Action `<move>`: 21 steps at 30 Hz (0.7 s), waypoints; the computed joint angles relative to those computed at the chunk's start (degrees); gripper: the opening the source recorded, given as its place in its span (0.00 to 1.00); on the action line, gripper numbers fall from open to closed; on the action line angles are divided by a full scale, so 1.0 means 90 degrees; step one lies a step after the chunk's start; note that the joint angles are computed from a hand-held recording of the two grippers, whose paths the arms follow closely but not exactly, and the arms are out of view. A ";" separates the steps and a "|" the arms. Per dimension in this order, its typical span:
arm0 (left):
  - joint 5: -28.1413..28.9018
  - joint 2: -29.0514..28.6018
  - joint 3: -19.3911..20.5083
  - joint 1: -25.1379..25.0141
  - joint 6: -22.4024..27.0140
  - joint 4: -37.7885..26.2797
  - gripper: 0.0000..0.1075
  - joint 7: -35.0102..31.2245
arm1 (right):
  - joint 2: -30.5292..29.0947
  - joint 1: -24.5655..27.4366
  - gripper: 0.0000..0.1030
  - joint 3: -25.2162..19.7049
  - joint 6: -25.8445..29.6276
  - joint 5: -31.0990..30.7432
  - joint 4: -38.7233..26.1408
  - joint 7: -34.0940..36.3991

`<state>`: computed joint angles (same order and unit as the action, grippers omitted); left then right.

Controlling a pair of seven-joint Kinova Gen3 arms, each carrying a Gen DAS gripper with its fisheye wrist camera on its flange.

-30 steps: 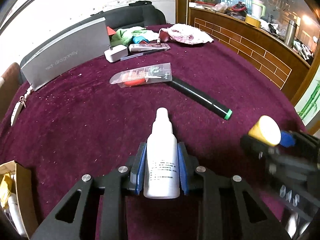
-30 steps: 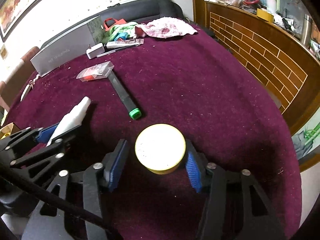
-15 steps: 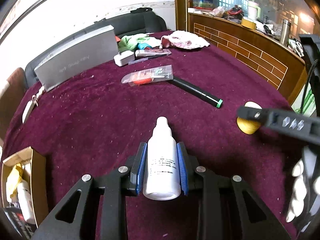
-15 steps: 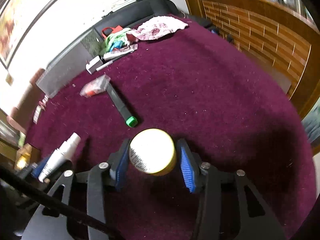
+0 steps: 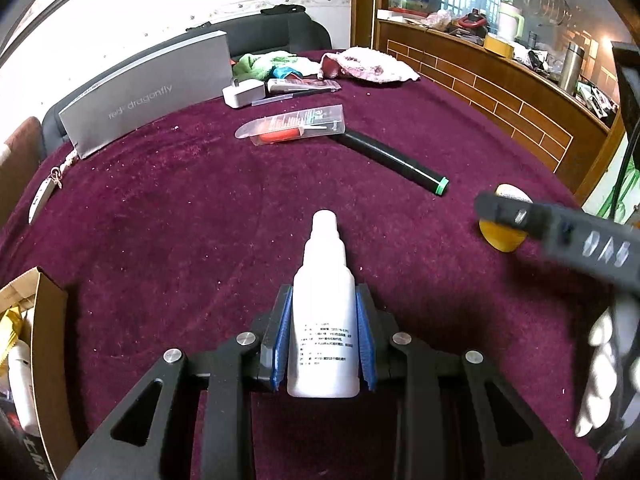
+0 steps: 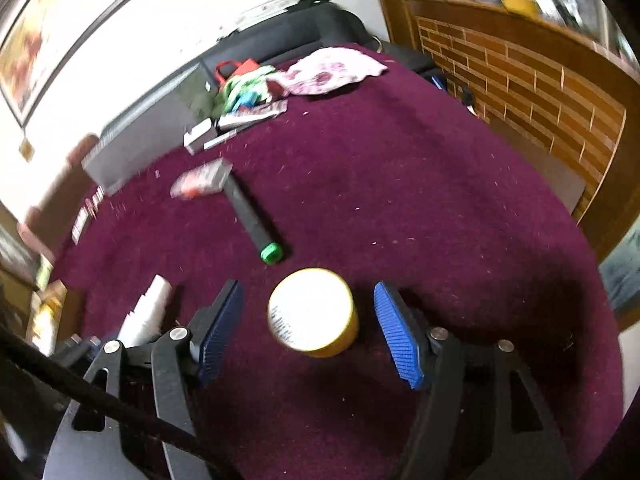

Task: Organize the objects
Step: 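Carry the spray bottle and yellow jar toward the tray with both grippers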

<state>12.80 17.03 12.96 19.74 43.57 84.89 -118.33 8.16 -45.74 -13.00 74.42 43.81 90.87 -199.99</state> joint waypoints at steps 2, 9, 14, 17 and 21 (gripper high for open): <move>0.0052 0.0009 0.0010 -0.0025 0.0003 -0.0009 0.23 -0.0007 | 0.0251 -0.0022 0.53 0.0033 0.0307 -0.0144 -0.0289 0.0396; 0.0555 -0.0072 0.0088 -0.0329 0.0089 0.0043 0.23 -0.0315 | 0.0093 -0.0062 0.36 0.0129 0.0146 -0.0208 -0.0012 0.0101; 0.0956 -0.0399 0.0083 -0.0562 0.0027 0.0311 0.23 -0.0662 | 0.0026 -0.0015 0.36 0.0049 0.0063 -0.0114 0.0086 -0.0087; 0.1244 -0.0683 0.0025 -0.0718 0.0007 0.0525 0.23 -0.0894 | 0.0021 -0.0011 0.36 0.0028 0.0060 -0.0054 0.0109 -0.0140; 0.1571 -0.1109 -0.0134 -0.0887 0.0004 0.0832 0.23 -0.1187 | 0.0047 -0.0007 0.36 0.0024 0.0113 -0.0046 0.0104 -0.0176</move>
<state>26.94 7.06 11.75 11.76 43.61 92.38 -129.02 8.59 -45.80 -12.79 75.44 43.40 91.81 -201.58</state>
